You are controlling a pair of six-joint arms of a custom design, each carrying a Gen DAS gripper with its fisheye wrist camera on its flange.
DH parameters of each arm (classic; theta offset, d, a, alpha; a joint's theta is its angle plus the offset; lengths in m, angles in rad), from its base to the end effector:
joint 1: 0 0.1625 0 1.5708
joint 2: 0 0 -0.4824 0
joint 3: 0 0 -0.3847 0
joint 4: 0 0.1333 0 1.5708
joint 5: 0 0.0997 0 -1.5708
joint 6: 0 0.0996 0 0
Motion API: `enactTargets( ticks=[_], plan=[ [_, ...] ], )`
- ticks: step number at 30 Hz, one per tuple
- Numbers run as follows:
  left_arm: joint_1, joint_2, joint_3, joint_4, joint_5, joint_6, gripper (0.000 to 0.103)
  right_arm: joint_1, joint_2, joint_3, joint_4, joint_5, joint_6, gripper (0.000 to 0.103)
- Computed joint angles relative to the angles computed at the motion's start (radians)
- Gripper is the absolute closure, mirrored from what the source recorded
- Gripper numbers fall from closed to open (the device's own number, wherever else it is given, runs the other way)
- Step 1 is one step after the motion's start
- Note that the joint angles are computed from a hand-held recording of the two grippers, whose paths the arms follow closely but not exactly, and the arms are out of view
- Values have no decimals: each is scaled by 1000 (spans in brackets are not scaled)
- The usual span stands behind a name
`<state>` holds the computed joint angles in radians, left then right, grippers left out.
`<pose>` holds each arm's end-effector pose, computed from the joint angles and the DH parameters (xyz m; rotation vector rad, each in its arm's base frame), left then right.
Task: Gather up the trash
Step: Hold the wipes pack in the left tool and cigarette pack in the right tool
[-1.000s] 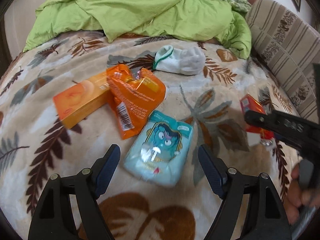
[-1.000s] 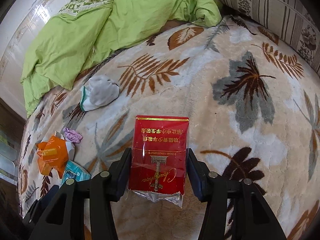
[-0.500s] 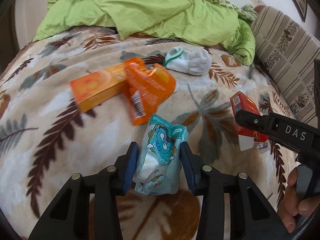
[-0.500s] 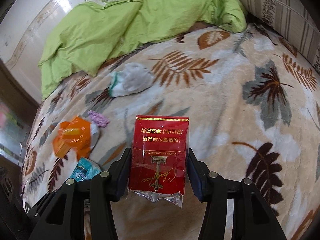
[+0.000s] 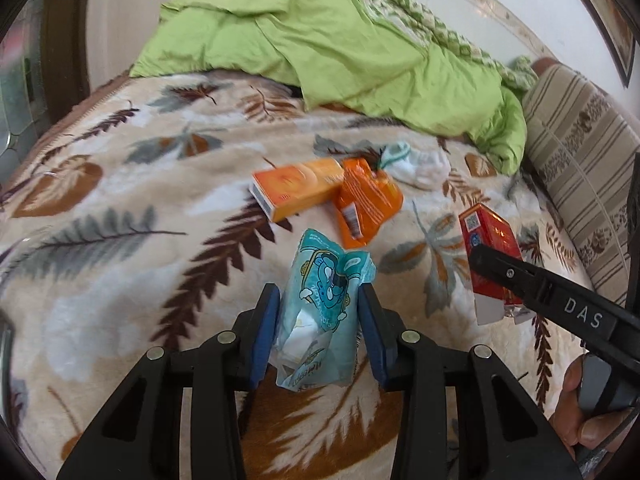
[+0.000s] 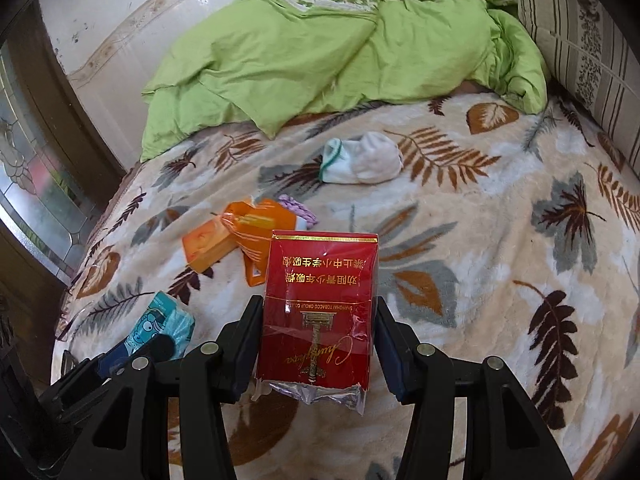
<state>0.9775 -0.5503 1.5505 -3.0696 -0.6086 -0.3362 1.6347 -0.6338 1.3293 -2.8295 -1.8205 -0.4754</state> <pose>-0.2320 -0.7286 0.0887 -0.0082 2.2972 -1.0510 0.1608 -0.8113 0.1733 0.6255 -2.6315 0.6962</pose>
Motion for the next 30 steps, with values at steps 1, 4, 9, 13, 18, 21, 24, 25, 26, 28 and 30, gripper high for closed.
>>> enactTargets(
  ticks=[1,4,9,13,18,21,24,25,26,28,30],
  plan=[
    [-5,-5,6,-7,9,1,64,2,-6,6,-2,8,2,47],
    [-25,-11,21,-36,38,17,64,10,-21,28,-29,13,-4,47],
    [-50,-27,56,-49,58,6,64,12,-53,73,-60,26,-2,47],
    [-75,-41,95,-66,81,-10,64,7,-83,111,-69,42,13,47],
    [-111,-49,135,-79,129,-16,64,5,-124,175,-92,71,4,47],
    [-128,-62,167,-77,149,-43,64,4,-150,213,-104,91,-10,47],
    [-138,-75,201,-84,162,-70,64,5,-168,244,-119,104,-24,47],
    [-139,-79,208,-84,160,-80,64,6,-171,250,-121,107,-25,47],
    [-138,-83,213,-80,156,-90,64,7,-175,256,-122,110,-28,47],
    [-135,-87,214,-72,154,-100,64,13,-177,263,-129,108,-40,47],
    [-134,-88,215,-71,156,-93,64,17,-179,267,-136,106,-50,47]
  ],
)
